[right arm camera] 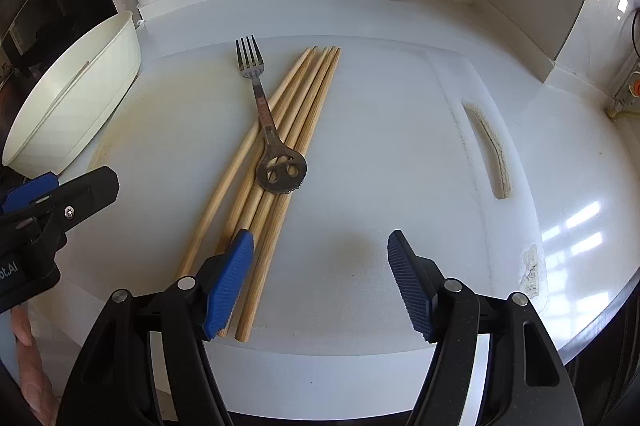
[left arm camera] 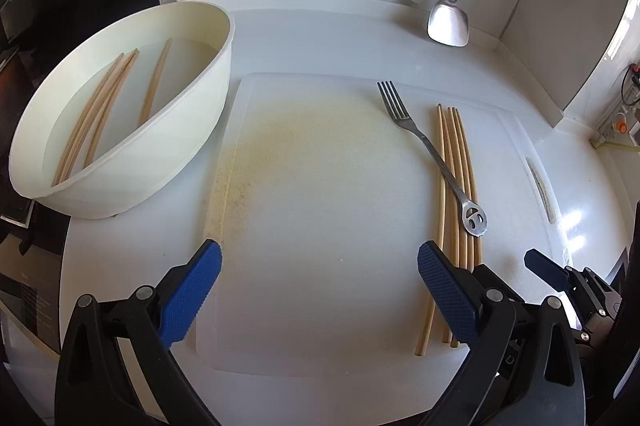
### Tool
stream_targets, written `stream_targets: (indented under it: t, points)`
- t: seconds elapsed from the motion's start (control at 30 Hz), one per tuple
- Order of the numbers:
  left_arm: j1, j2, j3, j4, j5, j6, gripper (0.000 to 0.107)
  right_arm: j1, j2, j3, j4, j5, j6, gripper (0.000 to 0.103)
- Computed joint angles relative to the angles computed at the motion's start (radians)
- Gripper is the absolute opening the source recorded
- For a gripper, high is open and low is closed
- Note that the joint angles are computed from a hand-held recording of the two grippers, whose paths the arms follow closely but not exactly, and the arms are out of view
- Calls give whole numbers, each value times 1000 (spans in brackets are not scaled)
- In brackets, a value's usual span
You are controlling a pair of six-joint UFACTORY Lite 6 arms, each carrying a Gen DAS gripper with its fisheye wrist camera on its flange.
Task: Organize utensils
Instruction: 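Close the left tool on a chopstick while the right tool grasps another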
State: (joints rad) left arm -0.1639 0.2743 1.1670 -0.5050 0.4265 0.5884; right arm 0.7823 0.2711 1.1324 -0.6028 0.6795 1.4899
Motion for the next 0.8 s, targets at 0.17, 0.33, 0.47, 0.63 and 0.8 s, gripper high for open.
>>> stream_targets:
  t: [0.17, 0.33, 0.47, 0.63, 0.8]
  points:
    - [-7, 11, 9, -13, 2, 10, 97, -15, -40, -46, 8, 6, 18, 66]
    - [-17, 15, 6, -21, 4, 17, 97, -15, -22, -25, 22, -13, 8, 66]
    - [-20, 9, 5, -20, 0, 21, 97, -13, 18, 19, 50, -10, -31, 66]
    - [-10, 12, 9, -24, 4, 23, 97, -14, -22, -25, 15, 7, 9, 66]
    - [-11, 23, 12, -40, 6, 38, 97, -49, -108, -131, 11, -55, 50, 66]
